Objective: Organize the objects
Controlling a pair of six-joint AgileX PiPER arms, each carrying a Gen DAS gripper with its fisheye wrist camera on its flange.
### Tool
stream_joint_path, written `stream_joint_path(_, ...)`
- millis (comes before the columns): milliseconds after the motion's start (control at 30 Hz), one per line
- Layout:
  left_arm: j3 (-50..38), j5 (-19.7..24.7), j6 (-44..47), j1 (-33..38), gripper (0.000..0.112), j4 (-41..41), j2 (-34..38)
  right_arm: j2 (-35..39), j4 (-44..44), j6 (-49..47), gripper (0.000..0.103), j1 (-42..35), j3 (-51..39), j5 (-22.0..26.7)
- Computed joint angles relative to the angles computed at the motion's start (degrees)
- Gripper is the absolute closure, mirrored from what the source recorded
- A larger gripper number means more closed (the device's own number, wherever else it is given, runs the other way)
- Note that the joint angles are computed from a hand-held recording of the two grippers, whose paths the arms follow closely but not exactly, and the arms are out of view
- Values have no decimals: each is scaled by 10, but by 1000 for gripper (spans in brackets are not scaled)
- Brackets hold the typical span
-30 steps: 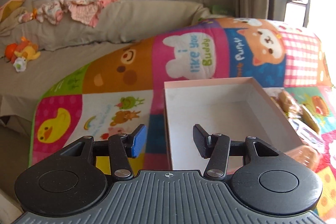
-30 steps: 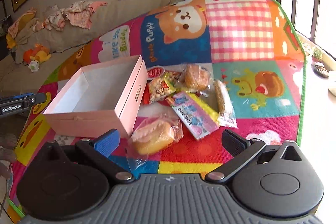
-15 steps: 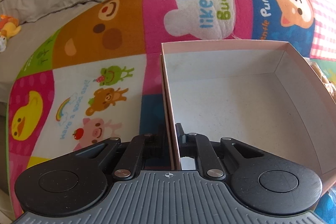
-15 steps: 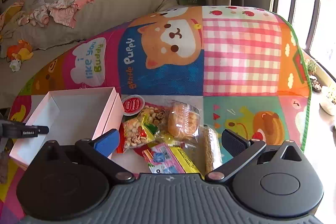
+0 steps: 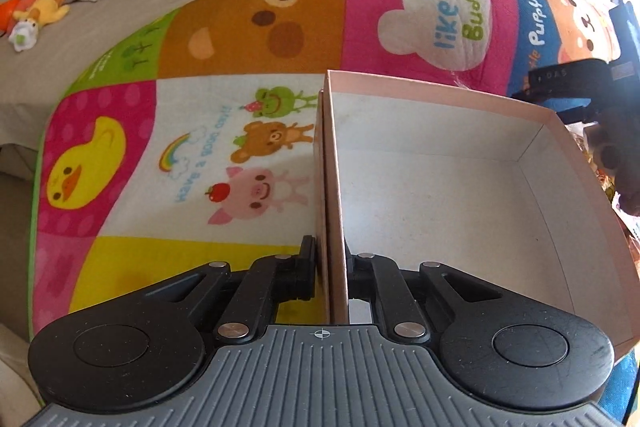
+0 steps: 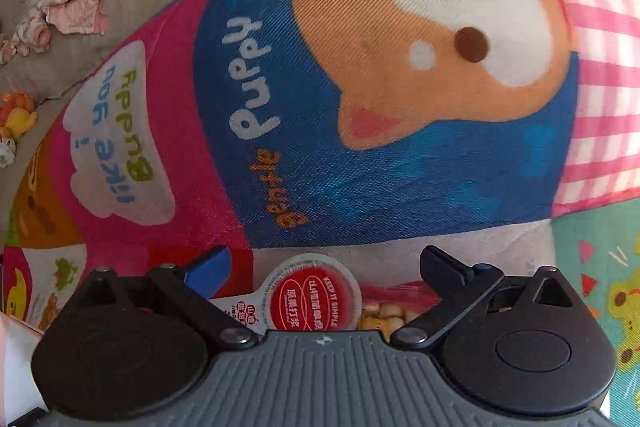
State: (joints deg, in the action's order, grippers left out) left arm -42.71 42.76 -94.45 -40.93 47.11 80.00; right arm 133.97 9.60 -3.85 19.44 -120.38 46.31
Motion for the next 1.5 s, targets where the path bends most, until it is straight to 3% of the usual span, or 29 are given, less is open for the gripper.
stream_joint_path(100,7,-10,-14,3,100,4,-4,-9,-75,-26,30,23,18,6)
stream_joint_path(267,-1,7,-50,-13,100,15,9,-103,-111,-72,31,-4,174,-41)
stream_joint_path(400,-10,5,-52,-19,100,5,16,-213,-126,-168,31,-35,365,-164)
stream_joint_path(467,-18,6,-49,-26,99,0,23,-279,-48,-283,31,-63,464,-230)
stream_joint_path(500,-22,4,-48,-30,98,-1,27,-311,9,-340,31,-80,494,-241)
stream_joint_path(600,-41,4,-57,-41,98,12,50,-407,181,-463,22,-143,558,-205)
stream_joint_path(700,-67,-5,-45,-37,99,11,73,-476,343,-602,12,-236,612,-118)
stream_joint_path(733,-73,-16,-41,-33,99,12,79,-492,367,-632,11,-263,630,-80)
stream_joint_path(833,-91,-32,-33,-34,99,18,99,-529,353,-629,10,-287,682,-30)
stream_joint_path(967,-103,-26,-25,-41,99,12,108,-516,387,-576,10,-297,730,1)
stream_joint_path(1133,-94,-16,-18,-52,98,2,96,-522,377,-608,9,-244,779,-115)
stream_joint_path(1267,-95,-6,-35,-61,98,11,98,-599,310,-648,9,-190,861,-279)
stream_joint_path(1367,-96,-4,-42,-62,98,10,99,-652,202,-593,9,-173,914,-363)
stream_joint_path(1433,-96,-6,-51,-63,98,11,99,-670,198,-611,9,-188,927,-372)
stream_joint_path(1500,-97,-9,-58,-63,97,7,98,-666,285,-658,9,-238,896,-288)
